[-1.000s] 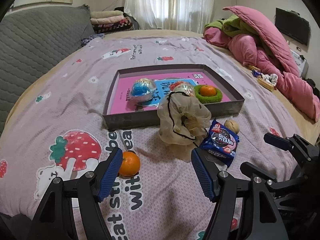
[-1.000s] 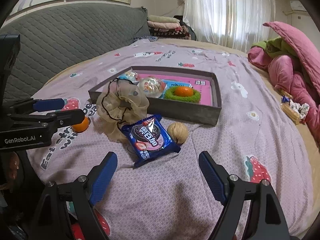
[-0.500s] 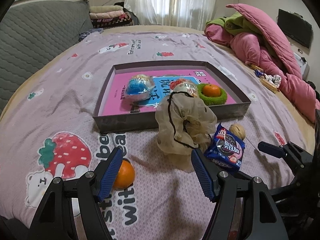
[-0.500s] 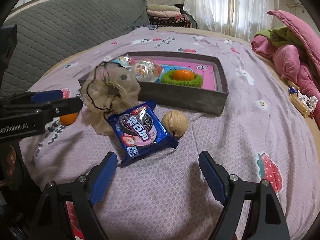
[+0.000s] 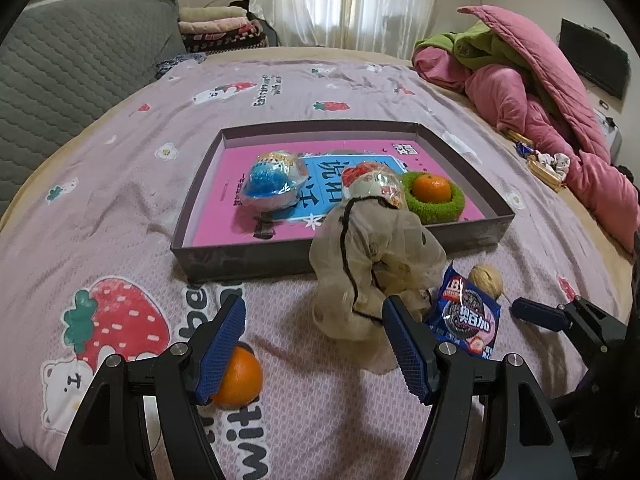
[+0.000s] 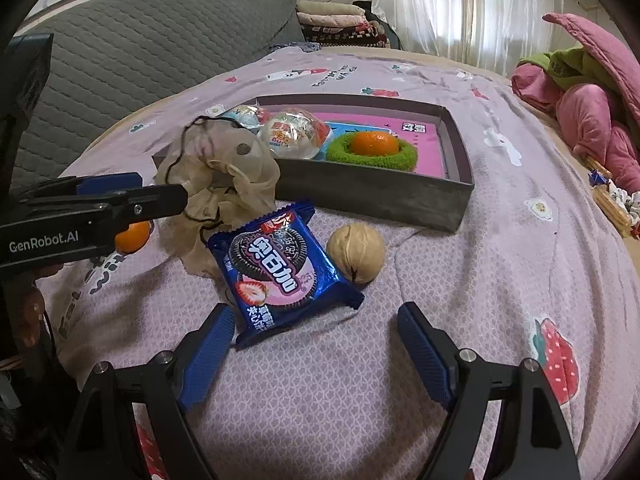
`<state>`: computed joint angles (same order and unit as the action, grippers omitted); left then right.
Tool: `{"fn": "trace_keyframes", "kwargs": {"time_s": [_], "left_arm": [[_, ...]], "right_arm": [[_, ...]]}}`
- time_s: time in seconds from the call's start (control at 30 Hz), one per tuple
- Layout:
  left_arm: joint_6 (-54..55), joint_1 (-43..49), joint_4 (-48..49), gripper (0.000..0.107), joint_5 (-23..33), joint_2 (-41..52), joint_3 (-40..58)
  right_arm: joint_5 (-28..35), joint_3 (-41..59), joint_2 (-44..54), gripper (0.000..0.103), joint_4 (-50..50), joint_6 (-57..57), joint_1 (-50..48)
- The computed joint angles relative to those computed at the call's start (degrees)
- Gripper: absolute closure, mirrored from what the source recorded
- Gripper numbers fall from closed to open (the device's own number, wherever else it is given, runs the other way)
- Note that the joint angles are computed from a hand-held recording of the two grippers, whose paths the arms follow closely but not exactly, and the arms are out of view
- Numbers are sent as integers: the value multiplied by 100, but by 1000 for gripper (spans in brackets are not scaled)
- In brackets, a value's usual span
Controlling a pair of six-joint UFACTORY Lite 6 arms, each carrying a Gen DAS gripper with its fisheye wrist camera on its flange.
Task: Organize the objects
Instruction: 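Move left tool to the mesh bag while right tool moves to the snack packet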
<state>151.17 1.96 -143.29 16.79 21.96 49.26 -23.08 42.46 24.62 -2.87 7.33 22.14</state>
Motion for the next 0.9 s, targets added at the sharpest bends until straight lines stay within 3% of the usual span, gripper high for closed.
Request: {"fn": "trace_keyframes", "kwargs": {"time_s": [0.3,0.43,0.7,0.9], "left_arm": [[163,-49,-228,34,-131,372,406],[712,-101,-804,34,-234,519,583],[402,-57,-475,34,-204,611,661],[124,24,-177,34,-150,600,657]], "right_arm": [[-7,64,58,20,-450,351,14],[-57,3,3,20,-537,363,124],[-152,-81,-53,20,-291,117,235],[-144,-52,-63,20,-820,704,-71]]}}
